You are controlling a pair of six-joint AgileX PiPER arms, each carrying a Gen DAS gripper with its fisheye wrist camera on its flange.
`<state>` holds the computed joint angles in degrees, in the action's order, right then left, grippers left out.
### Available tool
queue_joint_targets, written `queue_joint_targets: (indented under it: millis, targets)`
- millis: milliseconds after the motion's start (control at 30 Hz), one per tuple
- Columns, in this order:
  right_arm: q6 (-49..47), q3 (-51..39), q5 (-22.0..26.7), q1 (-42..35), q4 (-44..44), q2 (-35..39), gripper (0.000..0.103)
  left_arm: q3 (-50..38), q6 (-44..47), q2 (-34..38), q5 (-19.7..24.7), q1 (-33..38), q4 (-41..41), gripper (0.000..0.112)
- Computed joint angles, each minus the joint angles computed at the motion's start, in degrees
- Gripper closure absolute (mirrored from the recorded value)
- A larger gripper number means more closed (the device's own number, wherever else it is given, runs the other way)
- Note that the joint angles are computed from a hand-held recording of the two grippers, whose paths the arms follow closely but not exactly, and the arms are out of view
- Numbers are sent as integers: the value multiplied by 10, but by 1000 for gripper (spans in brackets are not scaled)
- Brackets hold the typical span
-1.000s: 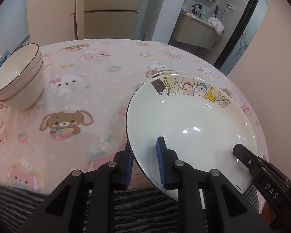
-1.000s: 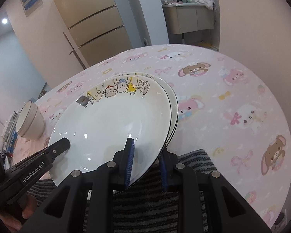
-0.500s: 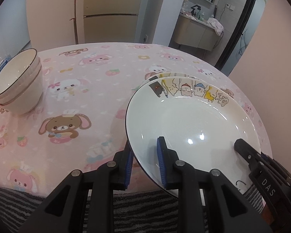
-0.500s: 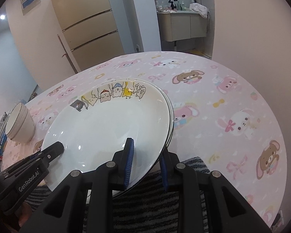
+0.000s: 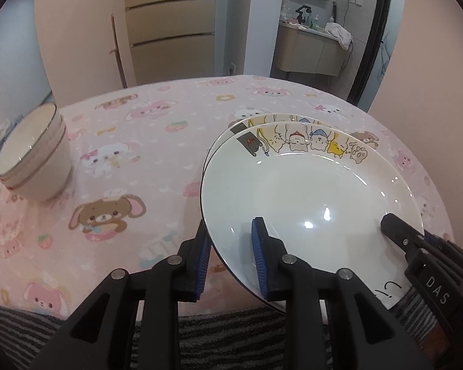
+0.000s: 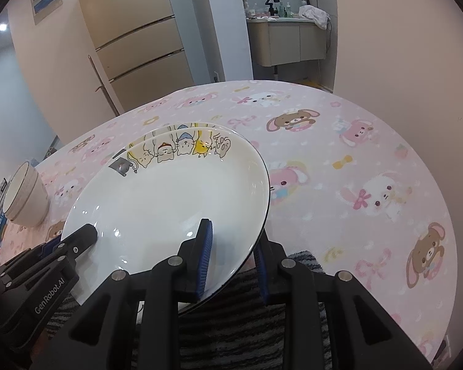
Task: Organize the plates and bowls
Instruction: 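Lower the cartoon-rim plate onto the stacked plates with both grippers, then open both grippers to release the plate on the stack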
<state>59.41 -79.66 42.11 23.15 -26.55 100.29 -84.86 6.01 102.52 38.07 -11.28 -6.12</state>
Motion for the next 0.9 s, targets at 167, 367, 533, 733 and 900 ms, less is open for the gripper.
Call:
queue_joint_targets:
  millis: [167, 367, 533, 733, 900]
  targets:
    - [-3, -1, -3, -2, 4, 0, 75, 6, -16, -2, -13, -10, 33, 79]
    - [-42, 14, -26, -23, 61, -15, 75, 7, -22, -4, -9, -9, 41, 71]
    - [-55, 28, -37, -26, 73, -27, 75, -1, -24, -9, 19, 4, 5, 89]
    - [-26, 33, -31, -15, 36, -34, 75, -13, -1, -12, 47, 21, -33, 93]
    - [22, 45, -19, 7, -22, -48, 78, -11, -9, -12, 42, 17, -25, 93]
